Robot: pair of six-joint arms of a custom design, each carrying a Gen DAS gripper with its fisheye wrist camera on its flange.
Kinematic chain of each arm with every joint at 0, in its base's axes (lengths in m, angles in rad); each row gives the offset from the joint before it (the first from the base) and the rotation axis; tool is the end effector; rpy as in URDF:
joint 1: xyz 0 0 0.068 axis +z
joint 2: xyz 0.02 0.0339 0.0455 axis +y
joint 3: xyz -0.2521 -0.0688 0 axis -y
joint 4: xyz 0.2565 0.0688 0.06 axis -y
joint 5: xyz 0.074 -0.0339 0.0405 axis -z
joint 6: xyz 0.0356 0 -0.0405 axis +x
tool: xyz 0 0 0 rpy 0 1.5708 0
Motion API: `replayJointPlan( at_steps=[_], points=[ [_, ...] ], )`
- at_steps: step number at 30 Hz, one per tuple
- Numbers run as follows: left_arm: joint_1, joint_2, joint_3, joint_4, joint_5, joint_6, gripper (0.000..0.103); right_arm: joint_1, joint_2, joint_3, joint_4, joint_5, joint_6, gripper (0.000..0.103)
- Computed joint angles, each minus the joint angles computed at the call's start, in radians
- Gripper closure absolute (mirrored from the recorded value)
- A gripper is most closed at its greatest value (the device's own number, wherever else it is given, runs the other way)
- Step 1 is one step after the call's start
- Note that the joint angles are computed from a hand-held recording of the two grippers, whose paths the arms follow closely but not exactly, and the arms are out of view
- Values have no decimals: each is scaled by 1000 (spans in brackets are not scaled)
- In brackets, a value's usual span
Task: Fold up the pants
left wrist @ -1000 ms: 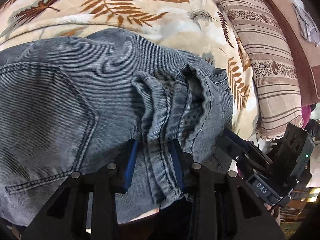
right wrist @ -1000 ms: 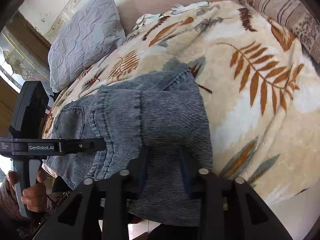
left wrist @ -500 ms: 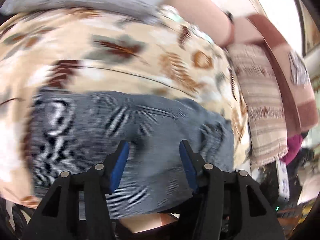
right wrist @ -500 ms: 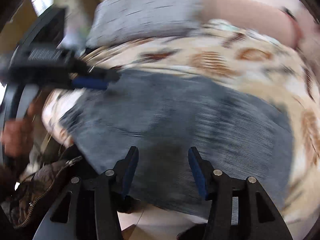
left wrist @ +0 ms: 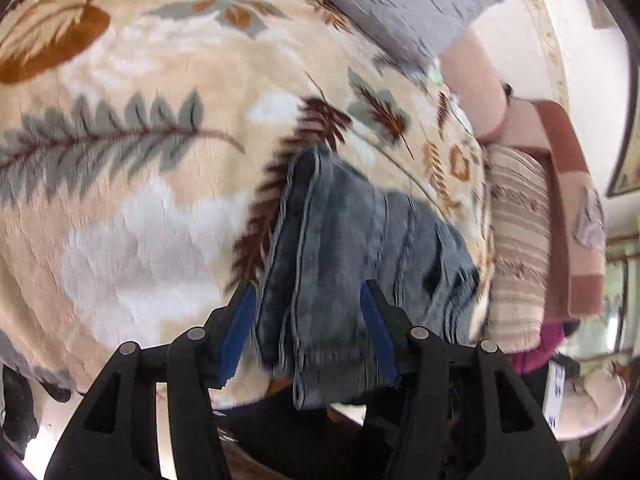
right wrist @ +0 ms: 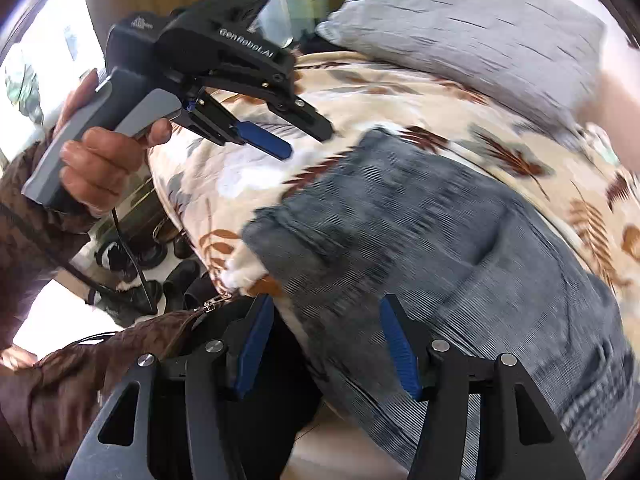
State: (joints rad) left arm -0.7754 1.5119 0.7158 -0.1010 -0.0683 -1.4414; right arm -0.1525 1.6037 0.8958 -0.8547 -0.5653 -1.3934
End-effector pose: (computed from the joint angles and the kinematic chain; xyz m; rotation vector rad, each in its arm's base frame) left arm 0.2129 -0.2053 0.1382 -0.9033 2.5138 -0.7964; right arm 0.2629 -0.0211 0.1402 -1.5654 2.1851 0.5511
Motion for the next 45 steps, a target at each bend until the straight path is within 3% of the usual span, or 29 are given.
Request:
replayJointPlan(
  at_steps=[4, 7, 8, 11, 16, 19, 22, 23, 24, 25, 26, 33, 37, 42, 45],
  points=[
    [-68, -11, -69, 97, 40, -39, 47, 34, -18, -45, 5, 15, 15, 46],
    [-72, -33, -111, 146, 50, -65, 47, 4, 144, 107, -268, -5, -21, 46],
    [-56, -46, -116, 147, 46, -57, 47, 11, 244, 186, -382, 3, 13, 46],
    [46, -58, -86, 104, 85, 28, 40, 28, 408, 303, -504, -4, 147, 44],
    [209, 77, 49, 39, 224, 158, 38, 29, 544, 390, -561, -130, 373, 44],
    [270, 184, 141, -9, 284, 202, 38, 38, 565, 386, -516, -181, 524, 45],
    [289, 230, 169, 27, 306, 223, 41, 28, 603, 382, -475, -207, 643, 53],
    [285, 231, 183, 27, 293, 244, 55, 25, 613, 386, -459, -209, 676, 58],
    [282, 233, 199, 17, 283, 265, 69, 23, 621, 386, -442, -209, 704, 71],
    [283, 240, 225, -9, 276, 285, 92, 19, 622, 382, -420, -202, 731, 89],
    [284, 259, 271, -58, 265, 312, 96, 21, 619, 379, -404, -206, 748, 99],
    [324, 324, 452, -261, 197, 410, 97, 84, 536, 385, -370, -398, 804, 99],
    [341, 357, 453, -287, 246, 424, 96, 105, 622, 334, -297, -301, 874, 95],
    [329, 288, 350, -262, 255, 416, 96, 111, 612, 290, -361, -252, 748, 95],
    [320, 201, 253, -209, 257, 384, 94, 110, 514, 257, -383, -206, 650, 94]
  ],
)
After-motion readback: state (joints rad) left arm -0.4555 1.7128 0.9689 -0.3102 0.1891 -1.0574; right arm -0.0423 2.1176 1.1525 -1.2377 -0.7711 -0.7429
